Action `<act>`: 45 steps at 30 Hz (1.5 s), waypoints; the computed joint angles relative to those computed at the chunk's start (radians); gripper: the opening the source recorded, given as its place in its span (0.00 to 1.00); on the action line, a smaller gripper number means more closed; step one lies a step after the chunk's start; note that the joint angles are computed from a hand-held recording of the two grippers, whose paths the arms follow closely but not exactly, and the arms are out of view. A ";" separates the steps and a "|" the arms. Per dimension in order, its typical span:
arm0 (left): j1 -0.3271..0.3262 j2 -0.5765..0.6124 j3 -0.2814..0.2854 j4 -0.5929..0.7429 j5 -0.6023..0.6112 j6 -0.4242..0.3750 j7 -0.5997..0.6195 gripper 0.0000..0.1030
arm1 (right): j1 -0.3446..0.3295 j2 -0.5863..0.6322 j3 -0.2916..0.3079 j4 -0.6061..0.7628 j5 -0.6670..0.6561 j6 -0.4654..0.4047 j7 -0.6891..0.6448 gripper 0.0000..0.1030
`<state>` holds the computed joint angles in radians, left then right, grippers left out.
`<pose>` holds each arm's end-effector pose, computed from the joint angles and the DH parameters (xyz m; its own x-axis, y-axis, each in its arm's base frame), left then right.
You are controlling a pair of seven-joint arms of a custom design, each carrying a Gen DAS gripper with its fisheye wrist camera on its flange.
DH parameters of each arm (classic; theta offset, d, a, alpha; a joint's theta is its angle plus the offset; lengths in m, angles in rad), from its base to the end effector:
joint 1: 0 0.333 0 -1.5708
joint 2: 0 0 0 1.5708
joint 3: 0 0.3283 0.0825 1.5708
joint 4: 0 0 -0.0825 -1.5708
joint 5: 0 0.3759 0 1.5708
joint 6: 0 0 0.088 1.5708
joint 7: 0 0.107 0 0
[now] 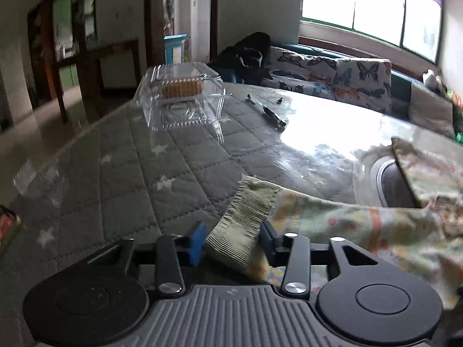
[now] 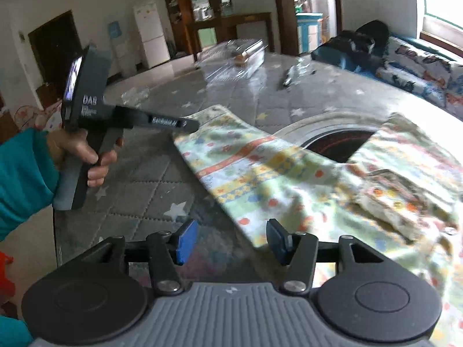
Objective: Fold clothes
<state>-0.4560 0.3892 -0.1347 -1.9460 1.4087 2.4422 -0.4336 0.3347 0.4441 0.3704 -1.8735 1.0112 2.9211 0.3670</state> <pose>0.5263 -0.3449 0.3107 0.3184 -0.9479 0.0099 -0.5992 -0.2093 -0.7727 0.5517 0.3672 0.3486 0.8045 -0.5748 -0.1495 -0.4942 -0.5084 -0.7052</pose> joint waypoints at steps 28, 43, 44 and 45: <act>-0.029 0.056 0.028 0.102 -0.104 -0.148 0.182 0.41 | -0.036 -0.050 0.032 -0.073 0.068 -0.037 -0.088 0.64; -0.066 0.095 -0.007 0.196 -0.043 0.108 0.229 0.52 | -0.006 -0.191 -0.136 -0.214 0.257 0.071 -0.118 0.64; -0.076 0.111 -0.005 0.219 -0.043 0.130 0.244 0.52 | -0.007 -0.194 -0.144 -0.226 0.240 0.072 -0.095 0.64; -0.085 0.128 -0.001 0.242 -0.045 0.152 0.260 0.52 | -0.008 -0.196 -0.149 -0.237 0.222 0.072 -0.071 0.64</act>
